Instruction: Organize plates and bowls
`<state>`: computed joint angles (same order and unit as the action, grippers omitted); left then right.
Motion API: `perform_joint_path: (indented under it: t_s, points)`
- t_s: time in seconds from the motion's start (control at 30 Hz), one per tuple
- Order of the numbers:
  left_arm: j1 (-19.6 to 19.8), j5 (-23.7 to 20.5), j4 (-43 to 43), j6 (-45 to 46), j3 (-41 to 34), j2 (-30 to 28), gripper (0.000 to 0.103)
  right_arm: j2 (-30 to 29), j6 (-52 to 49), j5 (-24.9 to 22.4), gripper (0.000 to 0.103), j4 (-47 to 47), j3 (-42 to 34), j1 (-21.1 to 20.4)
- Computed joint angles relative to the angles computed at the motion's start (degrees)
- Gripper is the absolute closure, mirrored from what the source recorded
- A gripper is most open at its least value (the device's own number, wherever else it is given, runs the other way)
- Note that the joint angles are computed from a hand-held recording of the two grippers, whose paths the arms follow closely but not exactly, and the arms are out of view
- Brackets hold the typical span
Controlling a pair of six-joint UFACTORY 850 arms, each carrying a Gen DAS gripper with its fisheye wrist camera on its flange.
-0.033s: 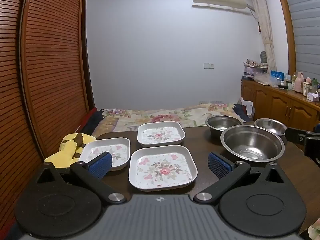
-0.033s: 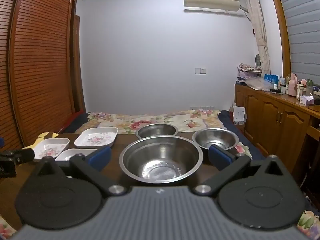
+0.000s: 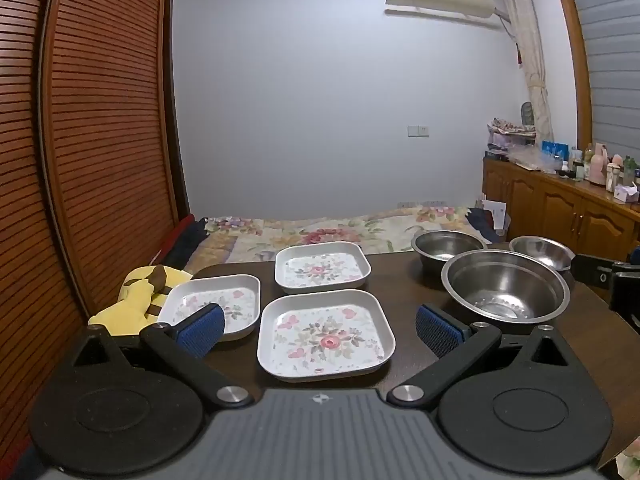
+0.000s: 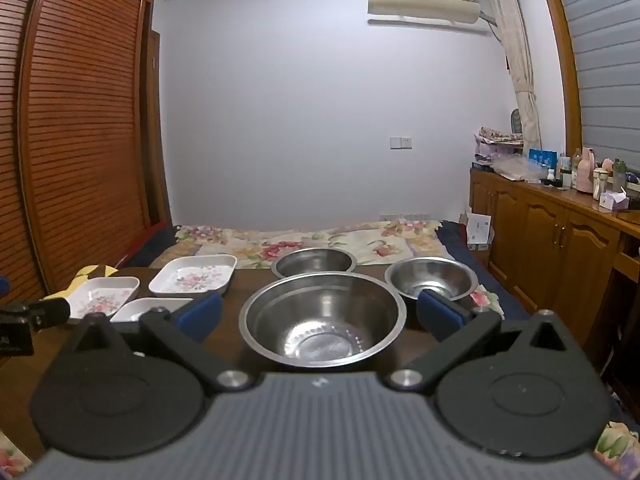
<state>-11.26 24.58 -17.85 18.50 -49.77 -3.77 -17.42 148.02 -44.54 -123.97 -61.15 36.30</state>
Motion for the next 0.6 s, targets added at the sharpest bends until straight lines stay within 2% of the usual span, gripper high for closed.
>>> perform_joint_path:
  t_s: [0.6]
  points:
    - [0.3,-0.3,0.9,-0.9,0.5,0.0,0.0,0.0,-0.6,0.5,0.0,0.4,-0.2,0.0]
